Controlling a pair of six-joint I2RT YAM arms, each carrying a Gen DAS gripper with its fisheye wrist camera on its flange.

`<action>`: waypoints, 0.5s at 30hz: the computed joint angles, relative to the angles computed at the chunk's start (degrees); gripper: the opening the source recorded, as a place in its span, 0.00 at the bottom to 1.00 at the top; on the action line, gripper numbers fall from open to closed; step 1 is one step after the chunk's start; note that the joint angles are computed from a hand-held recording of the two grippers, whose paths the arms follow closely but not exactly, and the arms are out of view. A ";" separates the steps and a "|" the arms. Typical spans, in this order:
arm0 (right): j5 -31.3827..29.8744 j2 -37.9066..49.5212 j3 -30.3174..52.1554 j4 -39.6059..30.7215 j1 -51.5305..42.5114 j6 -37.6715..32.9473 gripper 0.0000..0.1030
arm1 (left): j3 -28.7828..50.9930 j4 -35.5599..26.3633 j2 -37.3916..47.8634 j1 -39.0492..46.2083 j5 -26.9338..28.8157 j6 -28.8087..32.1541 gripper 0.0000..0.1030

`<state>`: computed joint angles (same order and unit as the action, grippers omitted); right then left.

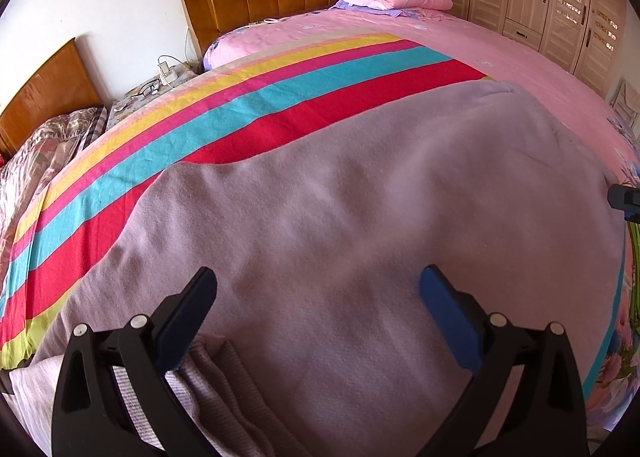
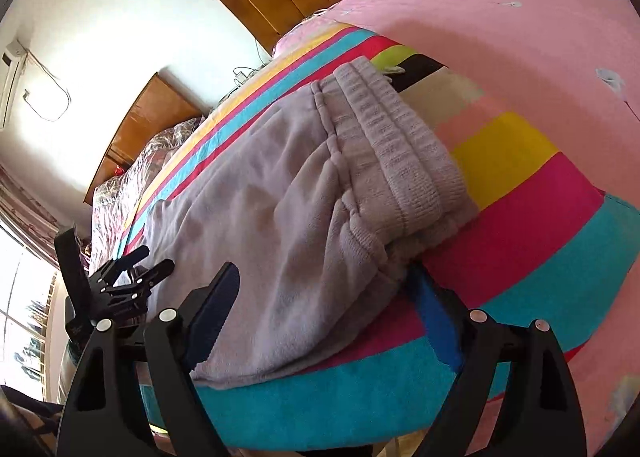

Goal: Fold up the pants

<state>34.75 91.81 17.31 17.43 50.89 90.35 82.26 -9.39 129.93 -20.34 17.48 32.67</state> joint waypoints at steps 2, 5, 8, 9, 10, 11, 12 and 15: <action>-2.21 -0.70 -0.63 1.34 -0.11 -0.65 0.78 | 0.00 0.04 0.02 -0.04 -0.06 -0.02 0.99; -4.83 -1.27 0.11 -0.33 0.39 -2.83 0.69 | 0.11 -0.13 0.07 -0.02 0.00 -0.04 0.99; -3.51 -0.90 -0.67 1.54 -0.42 -2.20 0.67 | 0.14 -0.40 0.04 -0.03 0.06 -0.12 0.99; -2.99 -0.48 -1.30 3.35 -1.18 -1.84 0.67 | 0.28 -0.49 0.13 -0.06 0.05 -0.17 0.99; -2.57 0.32 -2.10 6.25 -1.91 -1.59 0.67 | 0.20 -0.37 0.08 -0.06 0.08 -0.19 0.99; -2.30 1.23 -2.50 8.52 -2.47 -1.44 0.67 | -0.09 -0.09 -0.07 -0.04 0.08 -0.19 0.99; -2.12 1.77 -2.23 8.97 -2.85 -1.33 0.68 | -0.41 0.22 -0.24 -0.11 -0.02 -0.25 0.99; -4.38 2.34 0.07 6.89 -2.92 -4.20 0.57 | -0.75 0.46 -0.48 -0.26 -0.11 -0.37 0.99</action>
